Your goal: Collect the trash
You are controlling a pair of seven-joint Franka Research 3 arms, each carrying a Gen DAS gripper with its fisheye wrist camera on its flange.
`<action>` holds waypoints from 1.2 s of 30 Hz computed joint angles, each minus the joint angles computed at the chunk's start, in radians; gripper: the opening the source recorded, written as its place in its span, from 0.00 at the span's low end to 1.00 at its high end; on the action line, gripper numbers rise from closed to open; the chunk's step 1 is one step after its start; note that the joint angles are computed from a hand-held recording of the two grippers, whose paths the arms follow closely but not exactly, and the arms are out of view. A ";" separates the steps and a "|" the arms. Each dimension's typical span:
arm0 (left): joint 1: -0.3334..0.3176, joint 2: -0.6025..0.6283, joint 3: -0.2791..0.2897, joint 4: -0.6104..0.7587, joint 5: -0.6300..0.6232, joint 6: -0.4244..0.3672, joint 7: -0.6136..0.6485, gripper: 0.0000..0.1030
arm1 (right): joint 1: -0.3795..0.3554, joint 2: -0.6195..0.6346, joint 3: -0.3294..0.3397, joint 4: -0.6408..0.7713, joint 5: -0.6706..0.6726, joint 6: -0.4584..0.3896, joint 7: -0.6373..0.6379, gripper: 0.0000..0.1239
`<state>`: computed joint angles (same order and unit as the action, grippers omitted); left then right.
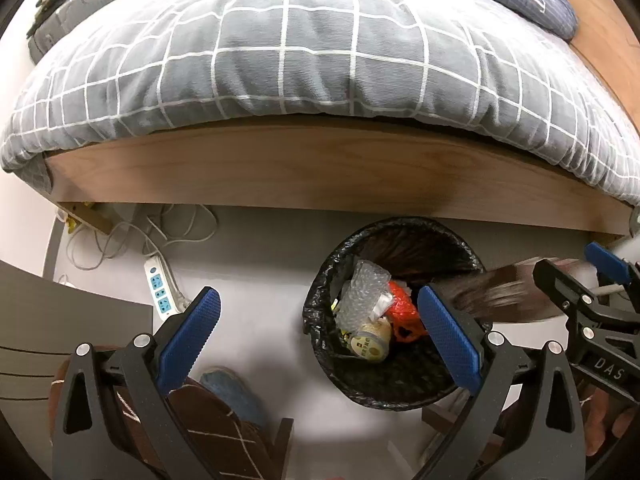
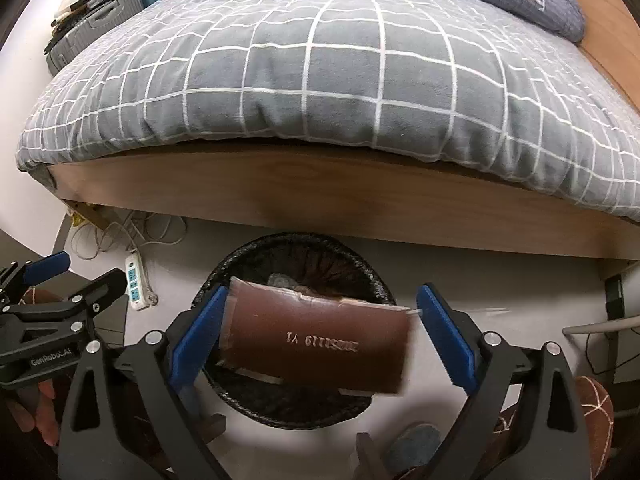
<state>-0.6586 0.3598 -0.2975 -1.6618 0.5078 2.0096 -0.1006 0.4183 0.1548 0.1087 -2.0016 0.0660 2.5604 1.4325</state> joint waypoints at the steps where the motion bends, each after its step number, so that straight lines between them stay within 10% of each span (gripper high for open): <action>1: -0.001 0.003 0.000 0.004 0.001 0.000 0.000 0.94 | -0.003 0.000 -0.002 -0.001 0.001 0.004 -0.005 0.77; 36: -0.266 0.083 0.047 0.536 0.293 -0.405 0.068 0.94 | -0.119 -0.400 -0.005 -0.080 0.083 0.020 -0.073 0.77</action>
